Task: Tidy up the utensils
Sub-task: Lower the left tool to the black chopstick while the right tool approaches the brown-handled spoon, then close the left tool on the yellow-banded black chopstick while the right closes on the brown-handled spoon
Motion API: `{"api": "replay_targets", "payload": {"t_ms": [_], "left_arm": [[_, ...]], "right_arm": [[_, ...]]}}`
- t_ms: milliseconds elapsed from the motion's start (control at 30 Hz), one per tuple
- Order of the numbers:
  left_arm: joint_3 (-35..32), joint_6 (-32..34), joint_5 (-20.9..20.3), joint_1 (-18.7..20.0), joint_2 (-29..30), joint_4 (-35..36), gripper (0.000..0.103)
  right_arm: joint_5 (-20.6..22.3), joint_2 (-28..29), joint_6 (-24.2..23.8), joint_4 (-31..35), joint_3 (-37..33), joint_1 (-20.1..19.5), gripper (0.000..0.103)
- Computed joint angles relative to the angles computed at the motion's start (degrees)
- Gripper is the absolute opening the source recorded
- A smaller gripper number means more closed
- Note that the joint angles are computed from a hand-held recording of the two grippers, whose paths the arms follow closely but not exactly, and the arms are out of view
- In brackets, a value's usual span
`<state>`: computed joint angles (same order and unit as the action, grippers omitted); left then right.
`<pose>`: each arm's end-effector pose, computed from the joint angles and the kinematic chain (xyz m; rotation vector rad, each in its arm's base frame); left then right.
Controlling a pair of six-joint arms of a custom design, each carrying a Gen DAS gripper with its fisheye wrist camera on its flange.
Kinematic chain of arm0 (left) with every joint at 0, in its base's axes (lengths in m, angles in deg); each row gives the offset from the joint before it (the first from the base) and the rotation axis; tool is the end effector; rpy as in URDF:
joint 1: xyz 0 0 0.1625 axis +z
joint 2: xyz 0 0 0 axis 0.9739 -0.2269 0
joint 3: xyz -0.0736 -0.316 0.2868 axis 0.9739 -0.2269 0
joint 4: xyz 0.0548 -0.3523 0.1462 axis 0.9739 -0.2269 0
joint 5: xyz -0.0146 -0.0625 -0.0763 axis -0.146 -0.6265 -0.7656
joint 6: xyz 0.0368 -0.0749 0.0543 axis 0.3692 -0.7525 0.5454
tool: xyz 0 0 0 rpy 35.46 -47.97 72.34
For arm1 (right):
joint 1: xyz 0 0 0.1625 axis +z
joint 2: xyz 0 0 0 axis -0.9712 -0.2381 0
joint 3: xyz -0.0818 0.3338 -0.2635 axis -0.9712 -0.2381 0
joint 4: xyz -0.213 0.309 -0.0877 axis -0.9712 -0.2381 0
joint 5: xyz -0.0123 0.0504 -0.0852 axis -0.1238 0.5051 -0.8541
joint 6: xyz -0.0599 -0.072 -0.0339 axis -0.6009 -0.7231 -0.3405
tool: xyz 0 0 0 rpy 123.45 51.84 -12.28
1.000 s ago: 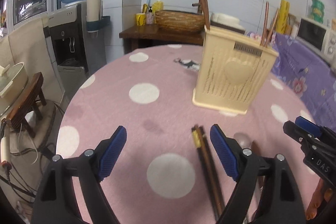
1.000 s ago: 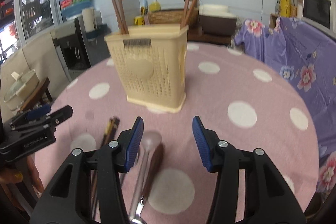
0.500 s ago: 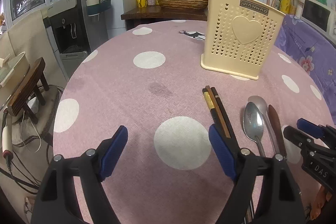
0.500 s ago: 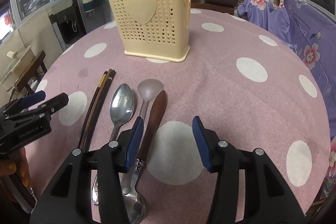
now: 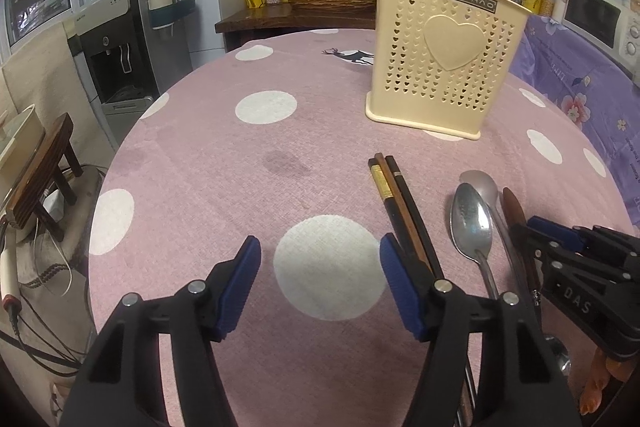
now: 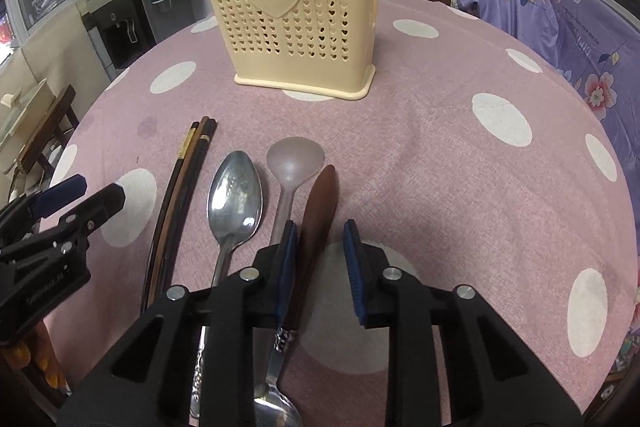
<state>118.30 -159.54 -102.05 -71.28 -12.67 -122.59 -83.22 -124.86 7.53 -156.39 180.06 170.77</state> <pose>-0.3296 -0.2381 0.0433 0.5153 2.2700 -0.8265 0.0991 -0.2703 0.2636 0.3151 -2.3262 0.7694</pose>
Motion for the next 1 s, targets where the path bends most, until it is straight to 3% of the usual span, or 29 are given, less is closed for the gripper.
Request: {"api": "replay_targets", "payload": {"t_ms": [133, 567, 1000], "left_arm": [[-0.75, 1.54, -0.52, 0.25, 1.07, -1.32, 0.061], [-3.08, 5.30, -2.66, 1.29, 5.16, -4.79, 0.058], [-2.20, 1.54, -1.52, 1.85, 2.52, -0.74, 0.057]], "right_arm": [[-1.37, 2.12, -0.15, -1.73, -0.58, 0.89, 0.018], [2.48, -3.41, -3.28, 1.21, 0.09, -3.26, 0.015], [3.27, -3.33, -3.20, 0.81, 0.01, -3.80, 0.016]]}}
